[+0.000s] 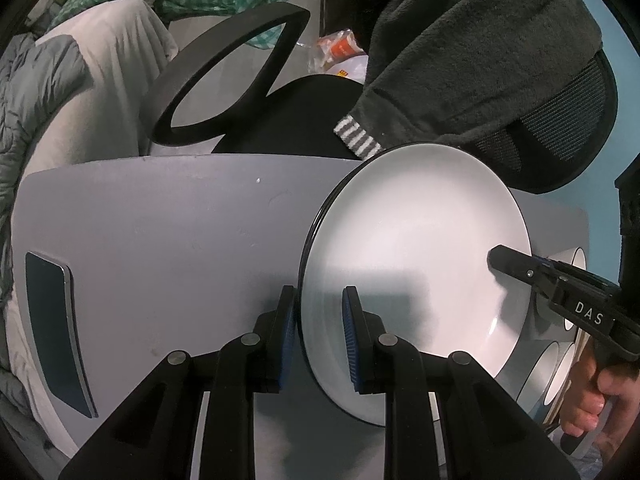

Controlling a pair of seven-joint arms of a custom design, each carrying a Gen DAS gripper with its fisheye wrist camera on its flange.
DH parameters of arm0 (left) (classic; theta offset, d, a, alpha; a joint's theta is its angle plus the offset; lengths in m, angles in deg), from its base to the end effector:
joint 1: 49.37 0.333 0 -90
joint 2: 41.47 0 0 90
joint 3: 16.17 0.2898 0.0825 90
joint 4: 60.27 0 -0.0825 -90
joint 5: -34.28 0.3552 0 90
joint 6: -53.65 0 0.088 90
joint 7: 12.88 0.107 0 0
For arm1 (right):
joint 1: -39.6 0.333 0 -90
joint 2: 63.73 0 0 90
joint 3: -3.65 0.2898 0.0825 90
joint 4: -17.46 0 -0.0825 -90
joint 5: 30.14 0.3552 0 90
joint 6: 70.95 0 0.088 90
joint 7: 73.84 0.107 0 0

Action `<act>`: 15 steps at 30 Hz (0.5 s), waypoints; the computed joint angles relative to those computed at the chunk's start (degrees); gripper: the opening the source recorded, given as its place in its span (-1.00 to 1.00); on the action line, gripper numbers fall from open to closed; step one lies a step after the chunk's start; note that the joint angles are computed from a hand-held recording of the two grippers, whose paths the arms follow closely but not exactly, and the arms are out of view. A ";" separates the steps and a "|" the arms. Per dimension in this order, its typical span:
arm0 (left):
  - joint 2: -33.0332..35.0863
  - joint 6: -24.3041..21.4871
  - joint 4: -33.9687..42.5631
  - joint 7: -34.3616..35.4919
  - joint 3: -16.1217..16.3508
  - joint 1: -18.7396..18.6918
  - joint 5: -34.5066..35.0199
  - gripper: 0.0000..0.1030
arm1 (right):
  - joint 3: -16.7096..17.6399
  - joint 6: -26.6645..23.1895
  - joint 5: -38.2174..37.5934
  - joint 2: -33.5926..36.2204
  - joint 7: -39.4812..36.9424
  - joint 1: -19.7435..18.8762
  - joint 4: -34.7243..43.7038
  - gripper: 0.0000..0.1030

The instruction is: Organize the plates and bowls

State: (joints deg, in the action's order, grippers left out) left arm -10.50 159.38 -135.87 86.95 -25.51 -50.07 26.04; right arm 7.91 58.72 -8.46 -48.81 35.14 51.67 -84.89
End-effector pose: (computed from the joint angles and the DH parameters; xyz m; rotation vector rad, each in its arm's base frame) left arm 0.6616 -0.1062 0.4139 1.7814 -2.3769 0.2253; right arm 0.5908 0.1799 0.4190 -1.6947 2.2107 0.2814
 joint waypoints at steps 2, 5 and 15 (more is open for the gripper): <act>-0.04 0.09 -0.14 0.18 -0.07 0.11 -0.16 -0.56 | -0.02 -0.51 0.08 0.13 0.04 -0.10 0.33 -0.71; -0.21 0.41 -0.41 0.20 -0.08 0.09 -0.19 -0.51 | 0.06 -1.08 0.77 0.26 0.05 -0.30 0.66 -0.66; -4.66 4.12 -6.31 -0.82 0.14 0.70 -1.47 -0.18 | 0.04 -3.45 2.18 -0.19 1.84 -0.31 1.42 -0.30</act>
